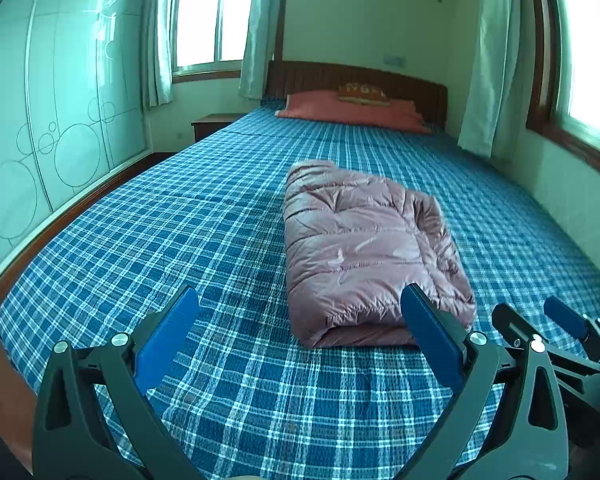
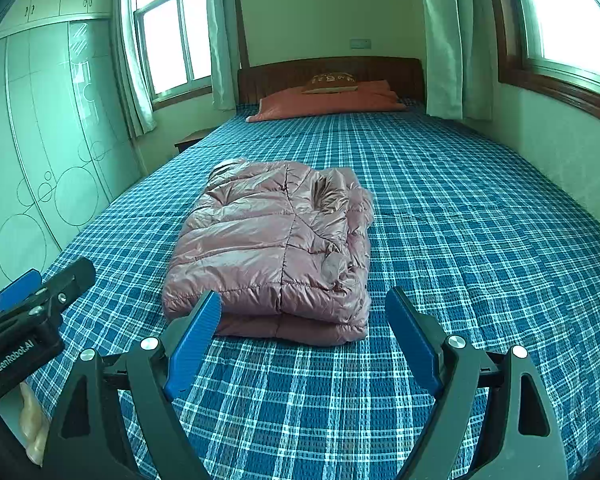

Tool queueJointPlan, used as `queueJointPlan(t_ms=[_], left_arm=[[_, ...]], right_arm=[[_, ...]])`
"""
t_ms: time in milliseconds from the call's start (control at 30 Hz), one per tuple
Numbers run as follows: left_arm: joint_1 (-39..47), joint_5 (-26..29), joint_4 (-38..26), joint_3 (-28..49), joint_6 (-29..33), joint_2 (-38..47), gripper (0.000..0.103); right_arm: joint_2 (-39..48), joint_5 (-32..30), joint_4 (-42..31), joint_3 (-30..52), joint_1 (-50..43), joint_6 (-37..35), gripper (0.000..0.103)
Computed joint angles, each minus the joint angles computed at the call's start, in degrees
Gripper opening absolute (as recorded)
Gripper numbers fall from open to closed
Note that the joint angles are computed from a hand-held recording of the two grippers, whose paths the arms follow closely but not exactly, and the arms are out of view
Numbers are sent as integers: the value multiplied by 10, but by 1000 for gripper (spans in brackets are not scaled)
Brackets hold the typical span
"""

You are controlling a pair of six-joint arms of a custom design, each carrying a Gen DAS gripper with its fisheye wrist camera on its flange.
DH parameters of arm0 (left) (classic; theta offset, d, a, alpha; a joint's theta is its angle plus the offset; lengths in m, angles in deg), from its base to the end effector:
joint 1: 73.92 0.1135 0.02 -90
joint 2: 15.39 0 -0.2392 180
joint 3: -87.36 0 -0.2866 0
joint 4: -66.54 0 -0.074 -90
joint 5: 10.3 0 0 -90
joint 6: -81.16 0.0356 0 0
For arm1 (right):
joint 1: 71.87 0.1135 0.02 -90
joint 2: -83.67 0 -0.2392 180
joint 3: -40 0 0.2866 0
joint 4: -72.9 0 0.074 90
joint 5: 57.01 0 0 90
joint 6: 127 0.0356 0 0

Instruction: Fold large clothes

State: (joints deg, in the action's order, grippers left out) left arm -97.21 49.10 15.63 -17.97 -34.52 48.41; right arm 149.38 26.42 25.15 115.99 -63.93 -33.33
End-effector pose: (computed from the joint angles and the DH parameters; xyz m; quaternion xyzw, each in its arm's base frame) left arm 0.2606 -0.0925 0.3149 -0.1296 0.8718 0.0489 0.4698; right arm 0.2871 0.0441 0.3161 -0.0587 0.8937 0.0958 0.4343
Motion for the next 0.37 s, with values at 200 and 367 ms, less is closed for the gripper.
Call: queueJointPlan(t_ms=[200, 367], left_arm=[[7, 7, 34, -9, 22, 13, 101], [64, 65, 50, -15, 27, 45, 101]], right_arm=[[11, -2, 8, -3, -4, -2, 83], [38, -5, 20, -3, -27, -9, 83]])
